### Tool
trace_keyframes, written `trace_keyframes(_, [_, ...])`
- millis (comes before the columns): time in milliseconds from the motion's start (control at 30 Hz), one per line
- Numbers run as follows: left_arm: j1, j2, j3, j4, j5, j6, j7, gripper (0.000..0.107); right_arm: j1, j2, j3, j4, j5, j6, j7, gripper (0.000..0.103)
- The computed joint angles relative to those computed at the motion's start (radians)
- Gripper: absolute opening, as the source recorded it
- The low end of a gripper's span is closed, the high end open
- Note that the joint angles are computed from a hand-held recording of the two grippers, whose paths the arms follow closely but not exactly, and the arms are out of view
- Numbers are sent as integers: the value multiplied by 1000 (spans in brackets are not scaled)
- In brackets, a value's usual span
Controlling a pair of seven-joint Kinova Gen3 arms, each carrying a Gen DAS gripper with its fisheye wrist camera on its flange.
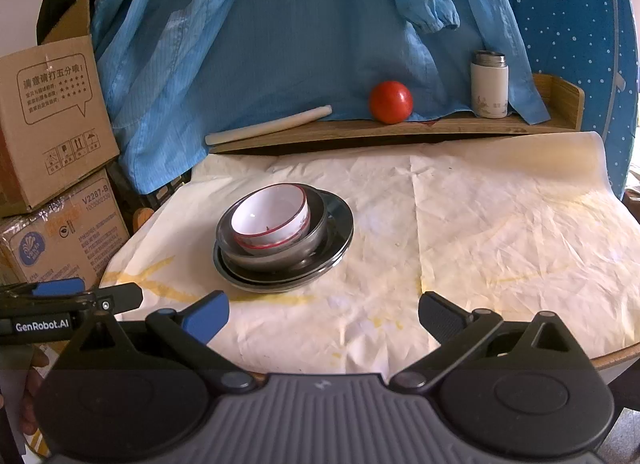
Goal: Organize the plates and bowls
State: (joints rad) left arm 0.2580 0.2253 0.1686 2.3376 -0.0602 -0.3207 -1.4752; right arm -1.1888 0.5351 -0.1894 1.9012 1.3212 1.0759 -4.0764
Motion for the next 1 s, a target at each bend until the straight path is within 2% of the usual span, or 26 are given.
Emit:
trace_keyframes(467, [-25, 7, 15, -2, -43, -3, 27, 102, 4, -1, 1, -3, 0, -4, 11, 103])
trace_keyframes(1000, [-23, 9, 13, -3, -47, -5, 29, 102, 15, -6, 1, 3, 6, -21, 21, 103])
